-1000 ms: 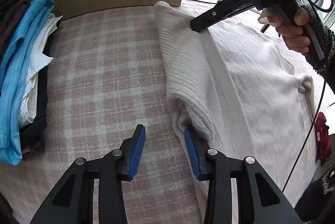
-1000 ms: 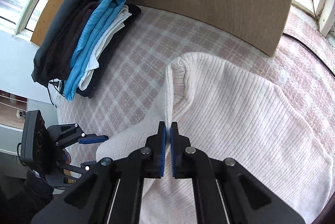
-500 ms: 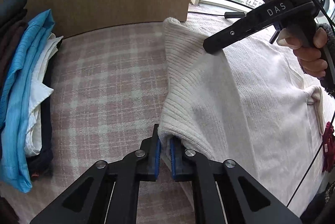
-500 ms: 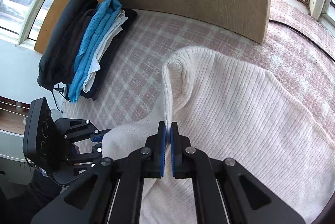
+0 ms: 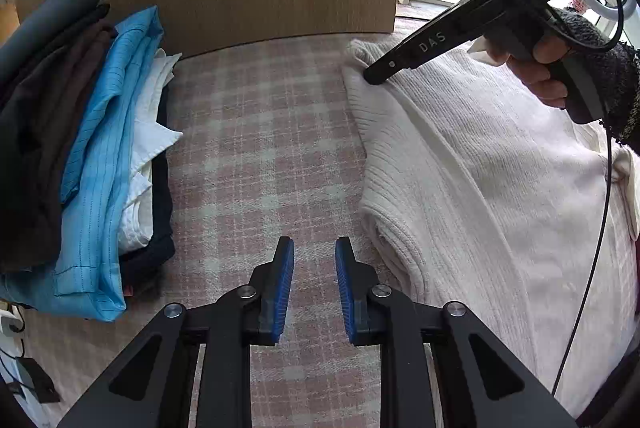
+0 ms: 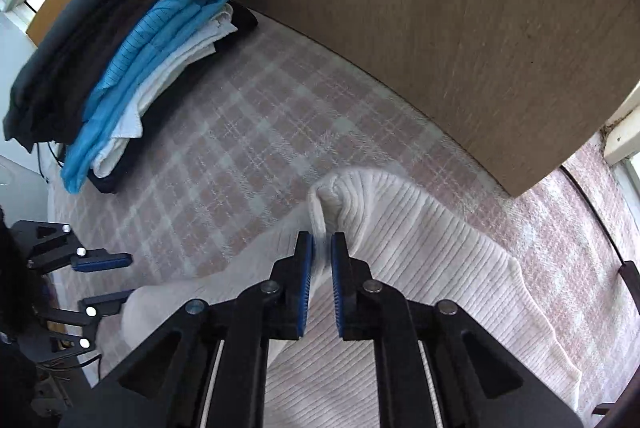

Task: Fold clothes

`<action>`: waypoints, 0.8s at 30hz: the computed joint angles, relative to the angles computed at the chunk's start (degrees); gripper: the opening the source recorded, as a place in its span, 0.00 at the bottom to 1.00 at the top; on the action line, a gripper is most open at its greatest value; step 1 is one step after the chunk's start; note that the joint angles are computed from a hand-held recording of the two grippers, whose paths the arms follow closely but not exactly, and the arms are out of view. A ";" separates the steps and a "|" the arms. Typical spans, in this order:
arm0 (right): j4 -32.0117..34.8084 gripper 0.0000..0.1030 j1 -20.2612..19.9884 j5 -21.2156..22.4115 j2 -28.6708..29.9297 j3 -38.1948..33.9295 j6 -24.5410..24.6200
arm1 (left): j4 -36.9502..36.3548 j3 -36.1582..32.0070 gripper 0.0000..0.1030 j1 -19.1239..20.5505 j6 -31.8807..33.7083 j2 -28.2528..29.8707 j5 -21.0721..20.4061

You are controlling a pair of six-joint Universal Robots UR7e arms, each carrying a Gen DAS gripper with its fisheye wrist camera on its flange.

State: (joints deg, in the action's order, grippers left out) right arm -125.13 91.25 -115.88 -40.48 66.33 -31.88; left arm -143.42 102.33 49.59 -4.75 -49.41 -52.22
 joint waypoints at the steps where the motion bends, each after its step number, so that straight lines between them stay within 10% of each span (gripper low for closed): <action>1: 0.76 0.09 -0.24 0.67 0.21 -0.69 1.31 | -1.52 0.71 0.19 -0.33 0.51 -0.76 -0.78; 6: 0.29 0.11 -0.61 3.44 -2.04 1.17 5.08 | -6.80 -0.47 0.23 0.10 2.91 2.11 -10.36; 10: -4.13 0.11 -0.36 6.22 -5.97 7.08 7.45 | 2.65 -2.95 0.15 0.78 -3.37 4.97 -1.98; 16: -1.22 0.12 1.03 9.57 -14.47 16.00 7.63 | 0.00 11.39 0.16 -3.94 -14.62 -12.04 -3.82; 21: -0.67 0.20 2.72 12.29 -21.86 25.47 7.10 | 11.94 24.45 0.17 -15.01 -31.09 -29.93 -6.49; 24: -0.60 0.31 3.65 14.07 -24.93 30.88 6.49 | 14.98 30.31 0.40 -21.56 -40.04 -35.50 -10.95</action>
